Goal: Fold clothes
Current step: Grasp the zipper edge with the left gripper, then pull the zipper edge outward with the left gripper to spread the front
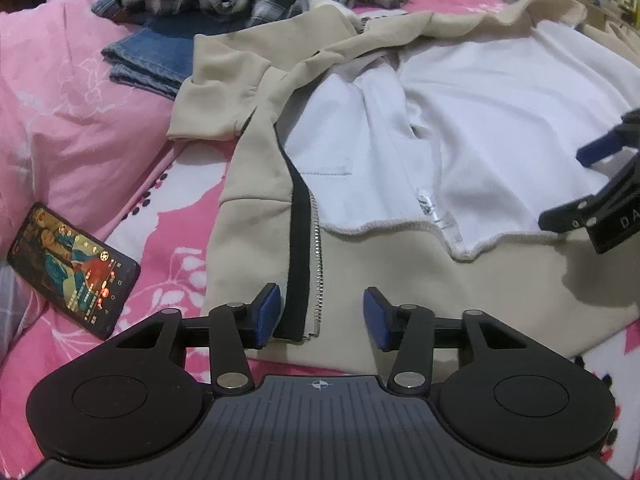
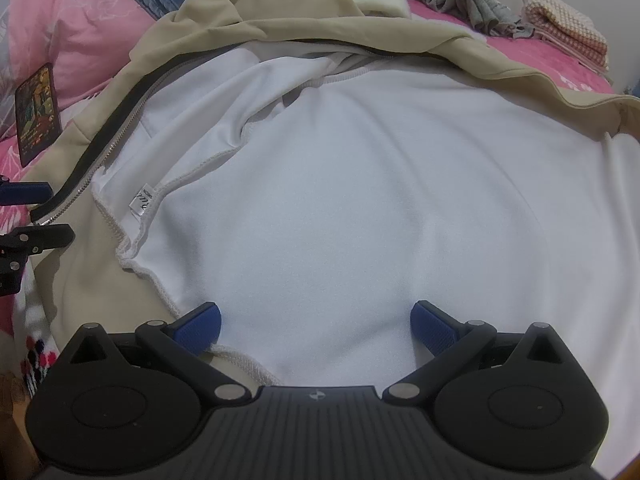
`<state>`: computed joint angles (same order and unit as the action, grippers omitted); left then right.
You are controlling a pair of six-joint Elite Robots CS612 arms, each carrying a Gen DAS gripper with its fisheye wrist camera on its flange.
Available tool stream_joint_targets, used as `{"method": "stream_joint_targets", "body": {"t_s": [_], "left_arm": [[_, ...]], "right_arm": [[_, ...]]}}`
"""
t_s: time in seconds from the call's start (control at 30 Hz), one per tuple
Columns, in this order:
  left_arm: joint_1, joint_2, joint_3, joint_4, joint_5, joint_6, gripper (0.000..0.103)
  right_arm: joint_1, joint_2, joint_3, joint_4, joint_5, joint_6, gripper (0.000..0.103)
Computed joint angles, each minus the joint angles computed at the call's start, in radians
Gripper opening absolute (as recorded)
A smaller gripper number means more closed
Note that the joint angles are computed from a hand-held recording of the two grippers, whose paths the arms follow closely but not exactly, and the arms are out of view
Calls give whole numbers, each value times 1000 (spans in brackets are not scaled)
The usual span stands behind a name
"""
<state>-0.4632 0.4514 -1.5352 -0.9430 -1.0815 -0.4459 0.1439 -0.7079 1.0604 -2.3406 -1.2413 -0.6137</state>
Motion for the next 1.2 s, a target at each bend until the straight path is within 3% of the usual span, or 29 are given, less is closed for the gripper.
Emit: {"method": "stream_joint_targets", "body": {"t_s": [0.17,0.27,0.57,0.63,0.8,1.0,1.13,1.2], "left_arm": [[6,1,-8,1,5,-34,19],[10,4,-16,-4,-1,-59,11],[11,11,-28,-27,-7,-96,6],[10,12,-33,-37,3,-97,1],[5,9,-31,-22,41,-93,1],[8,10,-38,-5,32,-99,3],[6,13,-50,-14,-21,-49,31],[-1,13,-49,8,-12,-14,37]], "right_arm": [[0,0,3,-5,1,2,103],[0,-1,5,-8,2,3,103],[-1,-2,9,-17,4,6,103],[-1,-2,9,-18,5,6,103],[0,-3,12,-24,2,10,103],[-1,-3,13,-25,4,10,103],[-1,-3,14,-28,3,11,103],[0,-3,13,-28,3,11,103]]}}
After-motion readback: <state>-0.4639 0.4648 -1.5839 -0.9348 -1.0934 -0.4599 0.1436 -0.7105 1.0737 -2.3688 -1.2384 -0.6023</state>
